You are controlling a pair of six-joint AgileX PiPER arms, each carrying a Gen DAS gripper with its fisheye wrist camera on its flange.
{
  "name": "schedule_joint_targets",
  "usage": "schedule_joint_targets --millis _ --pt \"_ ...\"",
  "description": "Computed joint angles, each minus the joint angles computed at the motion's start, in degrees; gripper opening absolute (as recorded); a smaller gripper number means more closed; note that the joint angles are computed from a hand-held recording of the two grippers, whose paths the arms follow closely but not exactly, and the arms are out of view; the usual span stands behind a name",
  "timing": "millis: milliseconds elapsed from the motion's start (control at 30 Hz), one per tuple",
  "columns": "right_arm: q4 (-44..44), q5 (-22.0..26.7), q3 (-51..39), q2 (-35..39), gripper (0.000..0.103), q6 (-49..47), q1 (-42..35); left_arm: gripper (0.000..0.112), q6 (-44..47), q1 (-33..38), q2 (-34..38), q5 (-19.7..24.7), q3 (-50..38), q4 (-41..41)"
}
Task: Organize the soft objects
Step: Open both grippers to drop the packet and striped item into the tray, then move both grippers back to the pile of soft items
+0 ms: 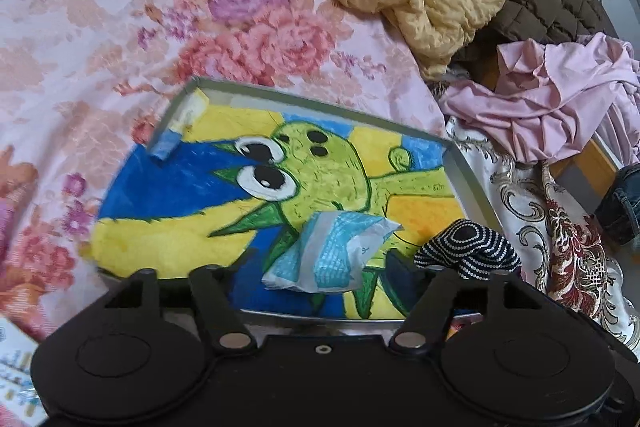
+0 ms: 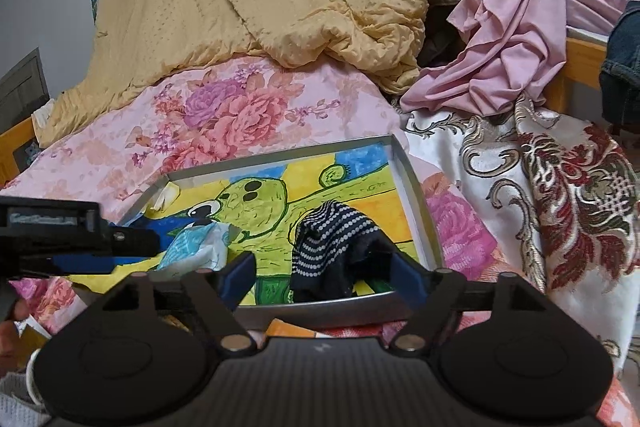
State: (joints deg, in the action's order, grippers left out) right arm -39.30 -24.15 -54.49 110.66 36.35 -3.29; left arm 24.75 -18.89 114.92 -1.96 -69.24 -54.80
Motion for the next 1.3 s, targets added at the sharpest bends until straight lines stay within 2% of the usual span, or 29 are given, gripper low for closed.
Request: schedule_joint_targets --millis 100,133,200,333,400,500,633,833,900,1000,1200,1300 --pt "2.14 -0.30 2.55 -2.64 0.085 -1.91 -0.12 0.076 -14.61 -0.28 -3.51 -2.80 4.65 14.70" --pt "2.84 -0.47 3.50 -3.64 0.086 -2.67 -0.18 0.077 -15.64 -0.37 -4.63 -3.55 6.04 15.75" --pt "2.96 -1.16 5.39 -5.78 0.089 -3.02 -0.56 0.087 -17.75 -0.67 -7.48 -5.52 9.47 17.34" --pt "3.73 -3.68 10.09 -11.09 0.097 -4.44 -1.52 0.090 -21.79 -1.92 -13.41 -9.78 16.09 20.05" --pt "2.65 -5.67 12.77 -14.21 0.102 -3.50 -2.40 0.095 -16.79 -3.65 -16.68 -12.70 19.56 14.48" --pt "2.53 -8.30 16.90 -18.84 0.103 -4.42 -3.31 0.099 -5.21 -7.32 -20.87 -17.19 23.49 2.47" --pt "10.39 -10.66 23.90 -25.82 0.103 -13.50 -2.42 0.101 -2.00 -11.87 -26.58 -23.13 29.30 -2.69" --pt "10.42 -11.46 31.71 -35.60 0.103 -13.91 -3.39 0.102 8.77 -20.67 -34.19 -32.17 36.29 -16.35" --pt "10.31 -10.83 34.41 -38.97 0.103 -14.11 -3.51 0.102 12.75 -24.71 -36.22 -36.59 38.51 -21.10" --pt "16.05 -8.28 38.81 -44.28 0.103 -19.34 -1.34 0.102 17.42 -29.91 -38.42 -41.78 40.77 -26.88" --pt "22.25 -4.63 44.97 -52.51 0.103 -25.04 0.89 0.102 19.55 -37.48 -42.76 -46.03 46.06 -33.19" --pt "18.47 -2.54 47.54 -56.55 0.103 -20.84 -0.41 0.102 18.59 -40.99 -43.47 -47.62 48.07 -35.92"
